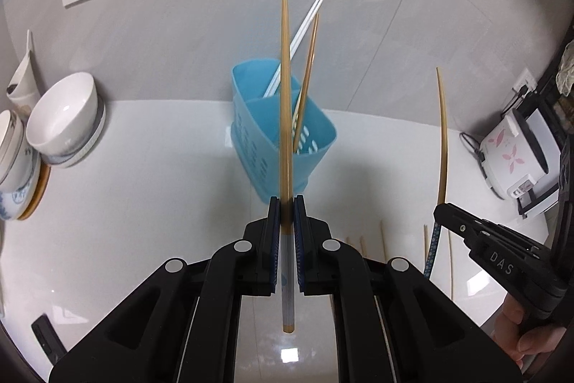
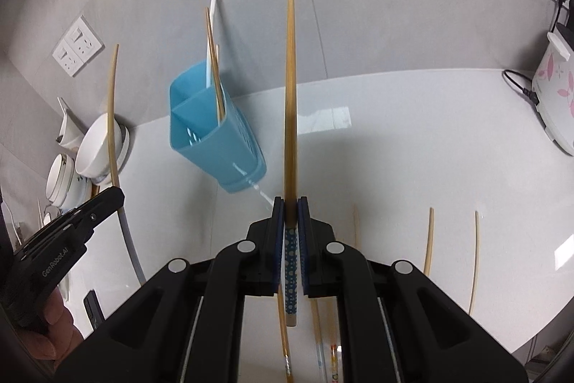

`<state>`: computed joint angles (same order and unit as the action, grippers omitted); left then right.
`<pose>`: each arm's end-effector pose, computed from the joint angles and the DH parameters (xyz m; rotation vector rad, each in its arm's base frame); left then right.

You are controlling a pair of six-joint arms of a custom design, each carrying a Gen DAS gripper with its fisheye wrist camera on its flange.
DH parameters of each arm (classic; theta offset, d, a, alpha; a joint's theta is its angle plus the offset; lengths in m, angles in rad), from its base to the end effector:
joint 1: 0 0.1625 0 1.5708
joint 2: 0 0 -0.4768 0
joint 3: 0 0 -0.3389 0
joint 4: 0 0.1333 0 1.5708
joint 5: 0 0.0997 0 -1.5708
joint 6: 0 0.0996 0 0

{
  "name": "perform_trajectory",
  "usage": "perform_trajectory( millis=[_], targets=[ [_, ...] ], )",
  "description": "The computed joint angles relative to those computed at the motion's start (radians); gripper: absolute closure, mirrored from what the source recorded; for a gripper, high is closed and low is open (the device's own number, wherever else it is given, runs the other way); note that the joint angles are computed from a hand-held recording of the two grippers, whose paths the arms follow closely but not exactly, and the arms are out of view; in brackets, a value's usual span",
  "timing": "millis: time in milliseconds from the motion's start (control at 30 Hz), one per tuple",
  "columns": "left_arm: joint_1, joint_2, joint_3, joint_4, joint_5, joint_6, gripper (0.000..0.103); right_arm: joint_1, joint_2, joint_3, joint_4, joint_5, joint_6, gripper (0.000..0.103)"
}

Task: Organize utensils
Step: 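Lift both held chopsticks and carry them to the utensil holder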

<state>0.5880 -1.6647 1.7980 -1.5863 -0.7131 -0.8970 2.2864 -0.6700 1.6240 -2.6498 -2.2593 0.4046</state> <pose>-0.2026 -0.3858 0.5157 0.1693 2.4193 -0.8108 0.4978 -0.4659 0.1183 0.3387 -2.5306 0.6215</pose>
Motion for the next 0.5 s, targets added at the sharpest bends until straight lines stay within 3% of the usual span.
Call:
perform_trajectory(
  millis=[367, 500],
  targets=[
    [0.069, 0.051, 0.013, -0.344, 0.033, 0.28, 0.096, -0.006, 0.063, -0.116, -0.05, 0.002, -0.087, 0.096],
    [0.087, 0.07, 0.044, -0.529, 0.037, 0.401, 0.096, -0.013, 0.085, -0.162, -0.059, 0.005, -0.113, 0.096]
  ],
)
